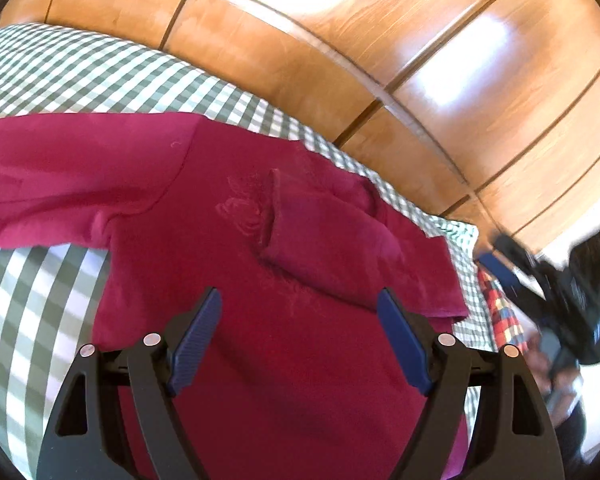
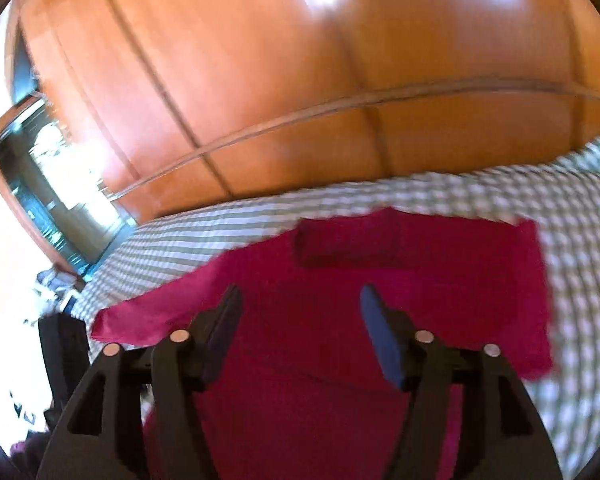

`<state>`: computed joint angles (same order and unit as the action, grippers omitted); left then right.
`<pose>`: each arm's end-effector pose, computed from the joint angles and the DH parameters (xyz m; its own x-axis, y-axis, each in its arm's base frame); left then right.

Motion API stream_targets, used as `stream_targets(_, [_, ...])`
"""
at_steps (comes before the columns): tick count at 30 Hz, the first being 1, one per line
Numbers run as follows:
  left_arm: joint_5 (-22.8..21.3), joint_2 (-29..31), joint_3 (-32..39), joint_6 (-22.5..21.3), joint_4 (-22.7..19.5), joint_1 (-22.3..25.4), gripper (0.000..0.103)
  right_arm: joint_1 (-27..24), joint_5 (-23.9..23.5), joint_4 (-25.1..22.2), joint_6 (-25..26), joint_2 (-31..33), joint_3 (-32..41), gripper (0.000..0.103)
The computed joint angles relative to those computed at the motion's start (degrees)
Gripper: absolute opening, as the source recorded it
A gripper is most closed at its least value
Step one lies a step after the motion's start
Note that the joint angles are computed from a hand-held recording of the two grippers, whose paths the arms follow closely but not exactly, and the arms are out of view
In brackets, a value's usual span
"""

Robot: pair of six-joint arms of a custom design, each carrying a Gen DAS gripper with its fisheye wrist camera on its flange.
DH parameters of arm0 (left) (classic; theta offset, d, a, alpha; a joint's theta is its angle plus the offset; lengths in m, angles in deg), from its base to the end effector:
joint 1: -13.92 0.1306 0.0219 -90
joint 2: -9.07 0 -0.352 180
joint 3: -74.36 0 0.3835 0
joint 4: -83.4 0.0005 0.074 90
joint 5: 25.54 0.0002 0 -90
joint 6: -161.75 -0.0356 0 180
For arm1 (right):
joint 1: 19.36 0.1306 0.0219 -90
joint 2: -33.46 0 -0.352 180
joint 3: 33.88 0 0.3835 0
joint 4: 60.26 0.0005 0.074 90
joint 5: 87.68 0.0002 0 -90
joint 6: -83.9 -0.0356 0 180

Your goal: Fold small clothes

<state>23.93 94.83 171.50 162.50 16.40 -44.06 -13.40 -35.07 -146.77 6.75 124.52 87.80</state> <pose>0.2465 -0.3515 0.4738 -0.4441 -0.7232 -0.5289 -0.4434 0.6903 -0.5717 0.4112 0.0642 0.5931 -0.7092 -0.2517 -0.6586 -0.5938 0.7168 0.3655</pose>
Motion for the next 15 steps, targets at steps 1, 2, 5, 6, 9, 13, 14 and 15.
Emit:
stream_targets(1, [0.67,0.01,-0.37,-0.18,0.35,0.82,0.079,-2.61,0.82,-0.14,1.17,-0.86,-1.45,0.065])
stream_targets(2, [1.21,0.09,-0.61,-0.41,0.53,1.64,0.078,-4.41,1.96,0.52,1.85,-1.56,-3.04,0.066])
stream_targets(5, [2.82,0.28,-1.18,-1.58,1.19,4.14,0.074,-10.39,4.55,0.13,3.40,-2.15,-5.64,0.066])
stream_targets(6, [3.79,0.47,-1.26,-1.94,1.50,5.31,0.072,-12.04,5.29,0.01,3.64,-2.10,-6.42,0.066])
stream_targets(9, [7.66,1.25,-1.32,-4.59,3.50,8.56,0.057,-15.07,7.87,0.04,3.83,-1.84,-7.93,0.067])
stream_targets(13, [11.73,3.74,0.71,-7.41,4.21,11.21,0.013,-14.67,10.41,2.93,2.03,-0.91,-9.64,0.067])
stream_targets(14, [12.25,4.34,1.48,-8.51,4.08,11.58,0.009,-13.61,11.27,3.93,0.62,-0.53,-9.90,0.067])
stream_targets(15, [12.11,4.82,2.36,-9.18,3.54,11.80,0.007,-12.83,11.99,4.62,-0.48,-0.05,-9.77,0.067])
